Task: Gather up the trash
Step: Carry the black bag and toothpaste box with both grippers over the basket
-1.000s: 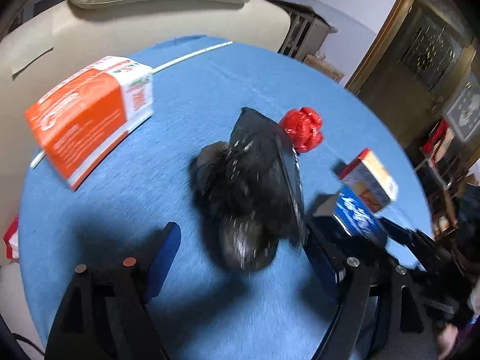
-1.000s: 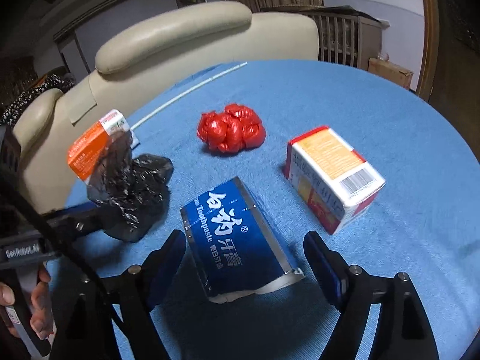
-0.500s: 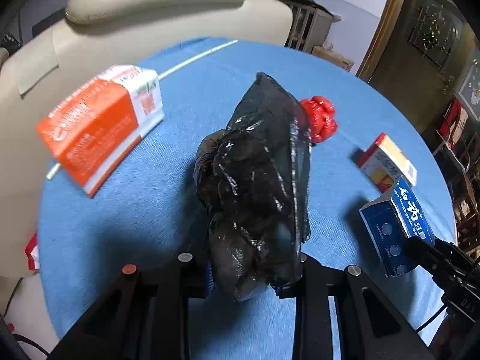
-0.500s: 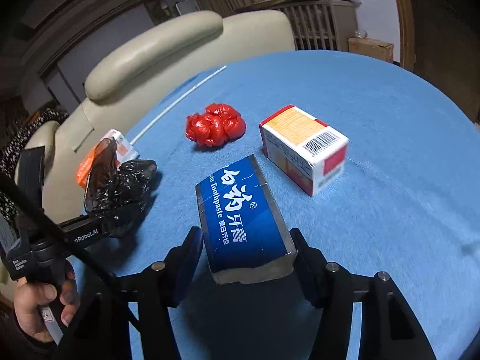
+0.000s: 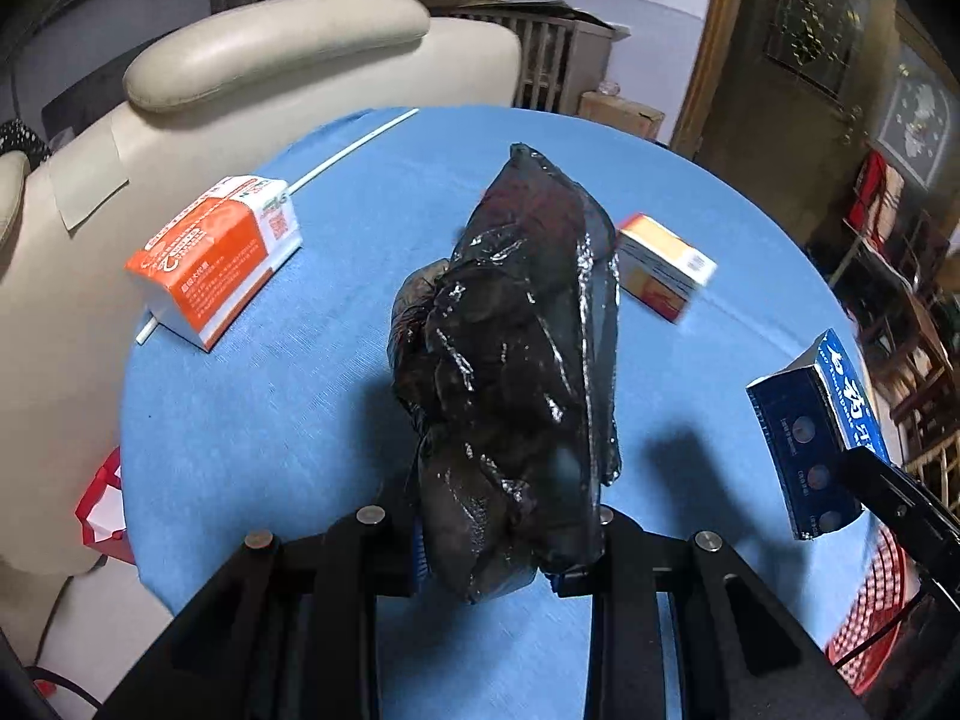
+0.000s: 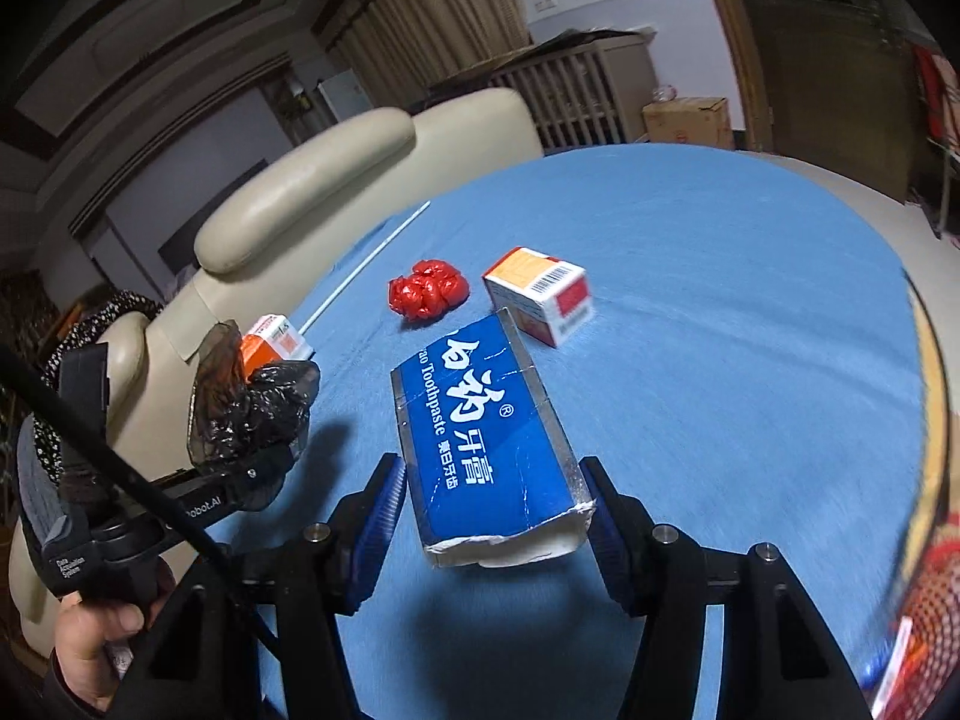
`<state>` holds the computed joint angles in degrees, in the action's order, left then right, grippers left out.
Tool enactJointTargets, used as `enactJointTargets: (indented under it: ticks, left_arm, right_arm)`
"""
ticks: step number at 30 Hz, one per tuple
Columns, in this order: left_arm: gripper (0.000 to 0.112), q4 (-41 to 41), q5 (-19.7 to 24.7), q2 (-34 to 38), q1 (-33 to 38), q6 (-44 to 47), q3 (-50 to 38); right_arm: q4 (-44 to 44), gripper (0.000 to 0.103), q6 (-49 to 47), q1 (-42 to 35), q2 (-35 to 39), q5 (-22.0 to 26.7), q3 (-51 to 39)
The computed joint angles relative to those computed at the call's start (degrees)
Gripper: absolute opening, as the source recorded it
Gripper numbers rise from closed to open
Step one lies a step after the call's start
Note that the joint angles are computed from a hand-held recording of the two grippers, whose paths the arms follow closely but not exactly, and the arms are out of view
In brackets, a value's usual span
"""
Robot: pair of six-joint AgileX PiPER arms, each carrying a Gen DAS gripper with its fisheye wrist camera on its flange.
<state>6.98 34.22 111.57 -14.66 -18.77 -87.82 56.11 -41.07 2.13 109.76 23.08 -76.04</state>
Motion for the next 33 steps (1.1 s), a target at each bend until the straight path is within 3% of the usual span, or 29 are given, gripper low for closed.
enactJointTargets:
  ticks: [4,10,21,33]
  left_arm:
    - [0.030,3.3,-1.9,-4.8,-3.1,-2.8,5.8]
    - [0.030,7.2,-1.8,-7.1,-6.8,-6.0,7.2]
    - [0.030,11.4,-1.3,-8.4,-10.9,-9.7,8.1]
    - [0.030,12.6,-1.7,-8.9,-11.2,-10.1,8.7]
  right_arm:
    - [13.1,0.061,-12.3,-2.8,-5.6,-1.0,9.5]
    - [23.9,0.061,-22.3,-7.0,-10.5,0.7,17.1]
    - [30.8,0.061,-29.2,-10.8,-14.7,2.5,22.4]
    - [31.5,0.061,-30.1,-11.4,-16.4,3.0,23.8]
